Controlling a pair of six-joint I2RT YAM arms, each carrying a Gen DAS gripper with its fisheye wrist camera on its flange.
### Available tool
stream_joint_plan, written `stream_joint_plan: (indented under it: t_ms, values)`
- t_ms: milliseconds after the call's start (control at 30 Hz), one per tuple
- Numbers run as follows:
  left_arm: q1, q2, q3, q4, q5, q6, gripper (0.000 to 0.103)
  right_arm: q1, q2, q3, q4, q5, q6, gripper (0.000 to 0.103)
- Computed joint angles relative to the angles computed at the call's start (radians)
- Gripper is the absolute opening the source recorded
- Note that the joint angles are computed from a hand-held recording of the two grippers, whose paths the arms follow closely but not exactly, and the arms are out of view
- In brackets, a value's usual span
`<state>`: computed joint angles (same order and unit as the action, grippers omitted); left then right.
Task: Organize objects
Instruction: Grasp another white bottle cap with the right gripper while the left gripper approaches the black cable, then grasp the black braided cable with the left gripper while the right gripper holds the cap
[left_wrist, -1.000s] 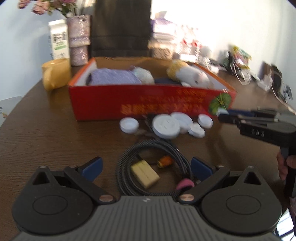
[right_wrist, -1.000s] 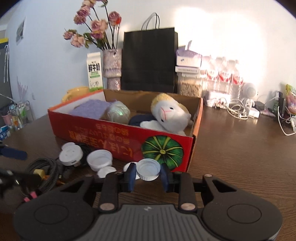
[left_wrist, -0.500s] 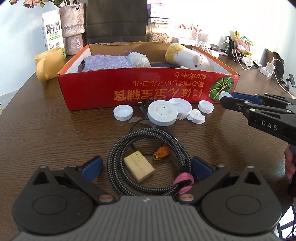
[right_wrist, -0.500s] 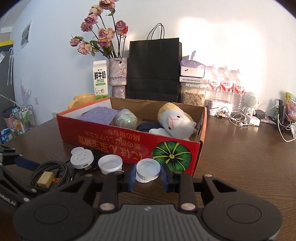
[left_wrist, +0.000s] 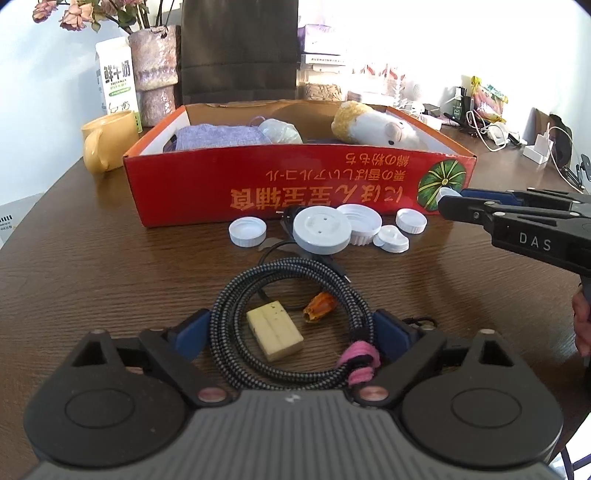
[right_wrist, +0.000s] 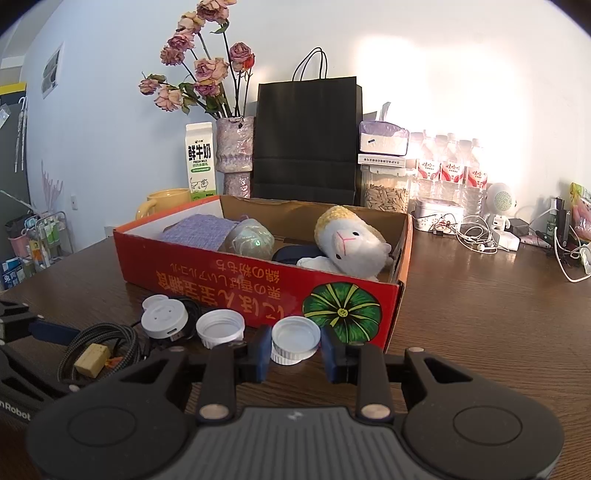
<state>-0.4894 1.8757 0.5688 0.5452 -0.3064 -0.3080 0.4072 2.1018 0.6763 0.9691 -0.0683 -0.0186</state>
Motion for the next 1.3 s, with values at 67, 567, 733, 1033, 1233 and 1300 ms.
stream_joint_plan:
  t_ms: [67, 567, 733, 1033, 1233, 1300]
  values:
    - [0.003, -0.005, -0.005, 0.004, 0.0, -0.011, 0.092, 0.0, 0.0, 0.0, -0.001, 0.0, 0.002, 0.028]
    - [0.006, -0.066, -0.059, 0.027, 0.001, -0.021, 0.091, 0.001, 0.004, 0.003, 0.0, 0.0, 0.003, 0.028]
    - [0.017, -0.104, -0.084, 0.039, 0.002, -0.021, 0.091, 0.004, 0.006, -0.005, 0.019, 0.012, 0.004, 0.028]
    - [0.047, -0.172, -0.105, 0.05, 0.024, -0.001, 0.091, 0.027, -0.002, -0.009, 0.027, 0.039, 0.014, 0.028]
    - [0.066, -0.21, -0.102, 0.051, 0.035, 0.016, 0.091, 0.052, -0.034, 0.005, 0.011, 0.042, 0.01, 0.028]
    - [0.073, -0.221, -0.099, 0.054, 0.039, 0.018, 0.091, 0.06, -0.04, 0.017, 0.001, 0.046, 0.008, 0.028]
